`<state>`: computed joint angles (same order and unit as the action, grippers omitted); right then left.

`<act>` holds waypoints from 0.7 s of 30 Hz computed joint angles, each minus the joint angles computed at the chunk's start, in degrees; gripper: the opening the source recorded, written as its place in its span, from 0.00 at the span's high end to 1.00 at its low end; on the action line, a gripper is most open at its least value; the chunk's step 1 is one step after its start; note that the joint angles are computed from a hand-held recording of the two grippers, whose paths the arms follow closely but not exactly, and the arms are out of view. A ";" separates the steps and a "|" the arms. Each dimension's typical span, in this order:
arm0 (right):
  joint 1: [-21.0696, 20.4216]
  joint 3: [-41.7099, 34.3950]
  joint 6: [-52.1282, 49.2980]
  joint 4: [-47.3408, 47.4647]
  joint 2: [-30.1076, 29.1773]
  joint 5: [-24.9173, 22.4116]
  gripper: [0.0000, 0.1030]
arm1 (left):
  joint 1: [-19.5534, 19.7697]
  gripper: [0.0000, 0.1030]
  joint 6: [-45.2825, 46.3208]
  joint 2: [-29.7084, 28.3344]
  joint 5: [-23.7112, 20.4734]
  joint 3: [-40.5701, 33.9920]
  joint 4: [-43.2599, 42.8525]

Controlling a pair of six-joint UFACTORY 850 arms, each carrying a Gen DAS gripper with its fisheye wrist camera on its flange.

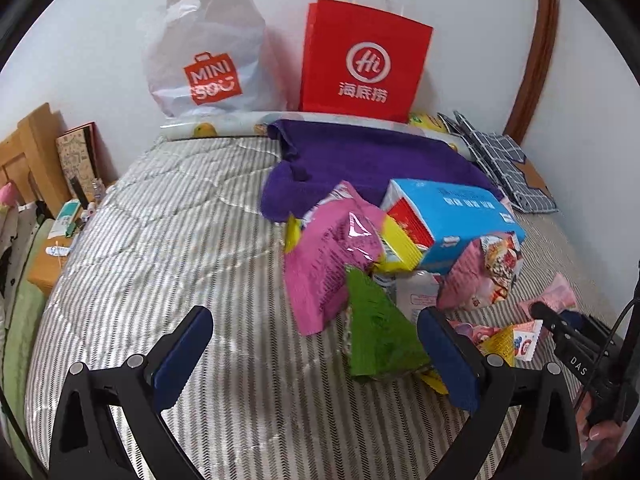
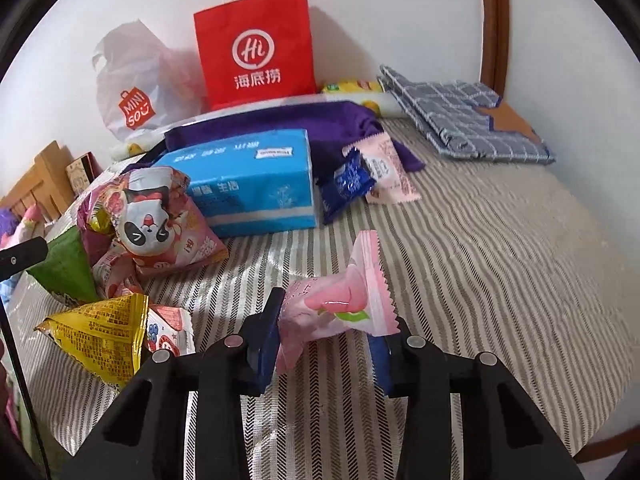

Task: Organize snacks
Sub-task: 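Grasp the green triangular snack packet with the left tool while the right tool holds the pink candy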

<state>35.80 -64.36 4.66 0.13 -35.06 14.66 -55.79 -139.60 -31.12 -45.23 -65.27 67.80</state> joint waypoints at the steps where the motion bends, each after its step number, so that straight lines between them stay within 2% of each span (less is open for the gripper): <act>1: -0.10 0.21 1.38 -1.57 0.22 0.28 0.62 | 0.07 0.01 0.34 -0.28 0.29 -0.32 0.20; 7: -0.62 1.63 2.03 -2.42 1.43 1.79 0.62 | 1.21 0.04 1.41 -2.15 4.48 -1.94 -0.13; 11: -1.32 2.76 1.49 -1.89 2.17 2.95 0.62 | 1.31 0.08 3.05 -3.35 5.02 -3.27 -1.33; 17: -2.07 4.03 3.26 -2.94 2.87 4.00 0.62 | 1.65 0.25 2.68 -4.03 7.90 -3.76 -1.44; 19: -2.18 4.33 3.11 -2.73 3.01 4.30 0.62 | 1.59 0.41 1.73 -3.93 8.49 -3.65 -0.65; 21: -2.19 4.52 3.48 -2.91 3.18 4.25 0.62 | 1.59 0.50 0.72 -3.55 9.58 -3.35 0.55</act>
